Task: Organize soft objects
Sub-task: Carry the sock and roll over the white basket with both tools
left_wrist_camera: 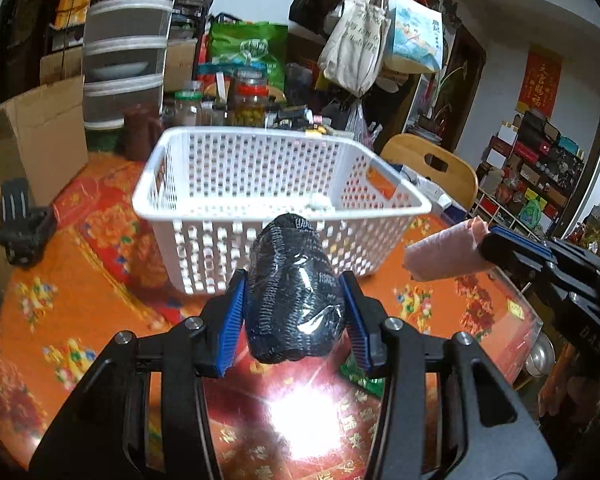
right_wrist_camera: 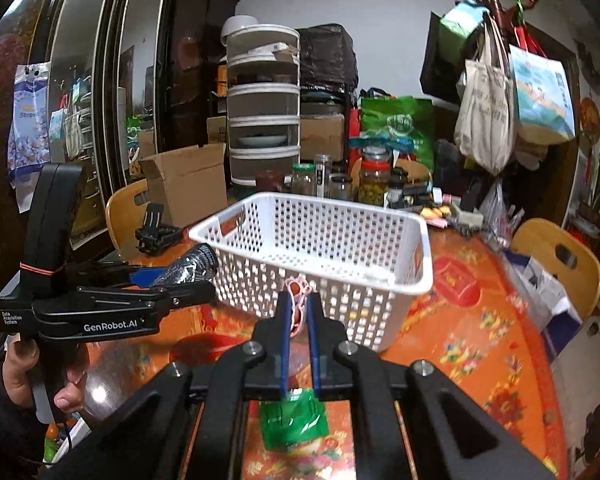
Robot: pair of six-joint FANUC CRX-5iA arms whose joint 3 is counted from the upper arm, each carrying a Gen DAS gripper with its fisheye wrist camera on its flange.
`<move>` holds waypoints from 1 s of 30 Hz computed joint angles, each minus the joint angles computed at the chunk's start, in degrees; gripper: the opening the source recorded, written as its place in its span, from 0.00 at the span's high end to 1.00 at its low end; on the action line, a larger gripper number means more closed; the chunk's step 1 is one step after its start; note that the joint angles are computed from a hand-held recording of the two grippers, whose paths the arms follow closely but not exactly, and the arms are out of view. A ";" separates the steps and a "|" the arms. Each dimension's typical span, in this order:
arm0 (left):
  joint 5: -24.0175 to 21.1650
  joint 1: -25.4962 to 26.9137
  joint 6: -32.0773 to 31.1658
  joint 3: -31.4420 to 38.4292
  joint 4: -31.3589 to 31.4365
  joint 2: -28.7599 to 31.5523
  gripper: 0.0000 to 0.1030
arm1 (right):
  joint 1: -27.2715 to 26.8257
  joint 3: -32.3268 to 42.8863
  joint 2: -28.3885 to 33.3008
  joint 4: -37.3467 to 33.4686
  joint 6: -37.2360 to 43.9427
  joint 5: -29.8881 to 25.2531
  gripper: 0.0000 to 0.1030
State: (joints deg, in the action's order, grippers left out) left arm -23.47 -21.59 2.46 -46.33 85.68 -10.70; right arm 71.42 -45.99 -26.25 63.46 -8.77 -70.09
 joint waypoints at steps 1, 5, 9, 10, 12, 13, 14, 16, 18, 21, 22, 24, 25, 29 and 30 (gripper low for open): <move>-0.23 0.29 0.48 0.44 -0.57 -0.33 0.58 | -0.50 0.53 -0.06 0.27 0.81 0.16 0.94; -2.47 2.43 4.26 3.71 -4.89 -0.09 0.58 | -3.05 3.17 0.32 1.37 4.82 0.76 0.94; -4.18 3.99 8.97 8.08 -10.19 1.28 0.58 | -6.63 5.68 1.13 1.73 8.21 2.46 0.94; -4.60 4.37 10.80 9.73 -12.27 1.95 0.58 | -7.87 6.33 1.33 1.68 9.01 3.35 0.94; -5.46 4.89 14.42 13.03 -16.16 3.64 0.58 | -10.71 7.81 1.76 0.64 10.92 5.67 0.94; -5.77 5.09 16.45 14.77 -18.20 4.60 0.58 | -12.22 8.61 2.42 0.34 11.87 6.39 0.94; -5.99 5.23 18.21 16.27 -19.90 5.44 0.58 | -13.30 9.03 2.77 0.11 12.58 7.08 0.94; -6.37 5.44 22.21 19.90 -23.81 7.61 0.58 | -16.07 10.38 3.90 -0.96 14.42 8.83 0.94; -7.30 5.79 27.00 23.95 -28.27 10.09 0.58 | -18.91 11.81 5.20 -2.03 16.19 10.46 0.94; -9.23 6.16 35.00 30.86 -35.78 14.61 0.58 | -23.16 13.50 6.78 -4.61 18.44 13.59 0.94; -10.51 6.26 39.03 34.19 -39.68 16.72 0.58 | -24.72 14.14 7.46 -5.88 19.29 14.80 0.94; -12.59 6.06 45.30 39.65 -46.36 20.40 0.58 | -27.78 15.42 8.89 -9.01 21.32 17.12 0.94; -13.65 5.90 47.67 41.90 -48.81 21.94 0.58 | -29.32 16.37 10.05 -11.13 22.74 18.11 0.94; -18.09 5.09 56.30 50.59 -57.39 28.88 0.58 | -33.33 18.63 13.90 -17.20 26.83 20.31 0.94; -19.02 5.01 57.59 52.10 -58.57 30.41 0.58 | -33.96 19.12 14.76 -18.43 27.51 20.46 0.94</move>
